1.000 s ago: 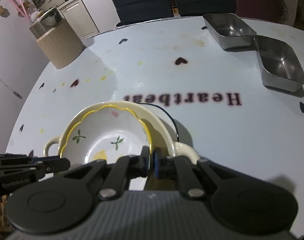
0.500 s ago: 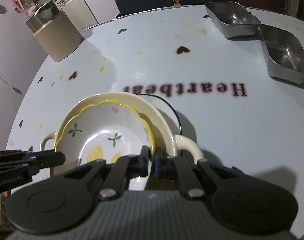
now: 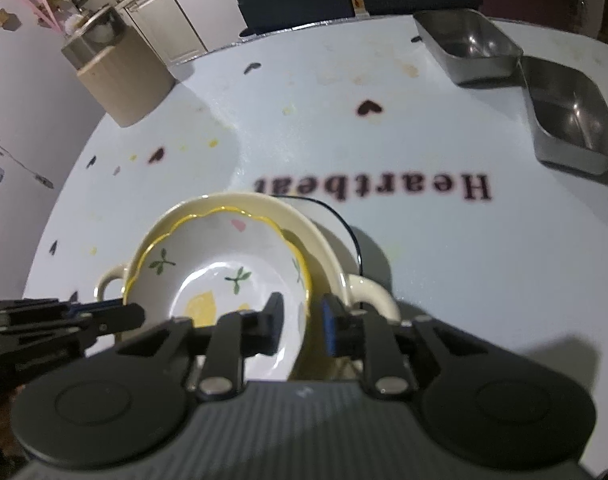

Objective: Organize plates and bowls
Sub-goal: 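Lower the lemon bowl into the cream bowl and open both grippers, then move both grippers toward the steel rectangular trays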

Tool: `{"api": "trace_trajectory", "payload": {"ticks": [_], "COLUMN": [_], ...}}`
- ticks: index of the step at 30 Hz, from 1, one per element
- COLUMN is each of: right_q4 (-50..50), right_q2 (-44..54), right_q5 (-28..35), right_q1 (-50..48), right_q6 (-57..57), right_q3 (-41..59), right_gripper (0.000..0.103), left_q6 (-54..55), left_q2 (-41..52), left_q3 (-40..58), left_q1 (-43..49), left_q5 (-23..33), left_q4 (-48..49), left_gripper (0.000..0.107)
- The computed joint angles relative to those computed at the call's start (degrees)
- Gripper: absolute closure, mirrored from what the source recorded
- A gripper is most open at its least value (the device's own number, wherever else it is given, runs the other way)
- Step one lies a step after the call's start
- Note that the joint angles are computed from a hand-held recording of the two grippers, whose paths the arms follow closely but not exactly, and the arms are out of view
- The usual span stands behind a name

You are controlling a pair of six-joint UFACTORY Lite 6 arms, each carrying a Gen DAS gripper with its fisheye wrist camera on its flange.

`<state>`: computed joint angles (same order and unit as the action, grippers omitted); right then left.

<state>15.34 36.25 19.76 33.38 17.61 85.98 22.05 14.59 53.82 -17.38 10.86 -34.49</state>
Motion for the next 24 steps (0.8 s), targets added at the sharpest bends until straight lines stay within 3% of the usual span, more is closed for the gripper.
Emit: {"api": "trace_trajectory", "payload": {"ticks": [11, 15, 16, 20, 24], "right_q4": [-0.4, -1.4, -1.8, -5.9, -12.7], "right_q2": [-4.4, -7.1, -7.9, -11.7, -16.2], "right_q5": [-1.6, -2.5, -2.8, -4.0, -6.2], "right_q1": [0.8, 1.5, 1.7, 2.9, 3.6], "right_q6": [0.5, 1.3, 1.7, 5.2, 11.8], "right_q3": [-5.1, -7.5, -8.2, -11.6, -16.4], "right_gripper": [0.075, 0.068, 0.062, 0.056, 0.041], "left_q6": [-12.3, -16.2, -17.7, -19.9, -33.6], "left_q2": [-2.3, -4.7, -5.3, -8.3, -11.4], "left_q3": [-0.9, -2.3, -2.7, -4.3, -4.7], "left_q1": [-1.4, -2.2, -2.5, -3.3, -5.5], "left_q5": [0.6, 0.5, 0.3, 0.1, 0.3], "left_q4": [11.6, 15.1, 16.5, 17.8, 30.6], "left_gripper": [0.094, 0.076, 0.075, 0.064, 0.042]}}
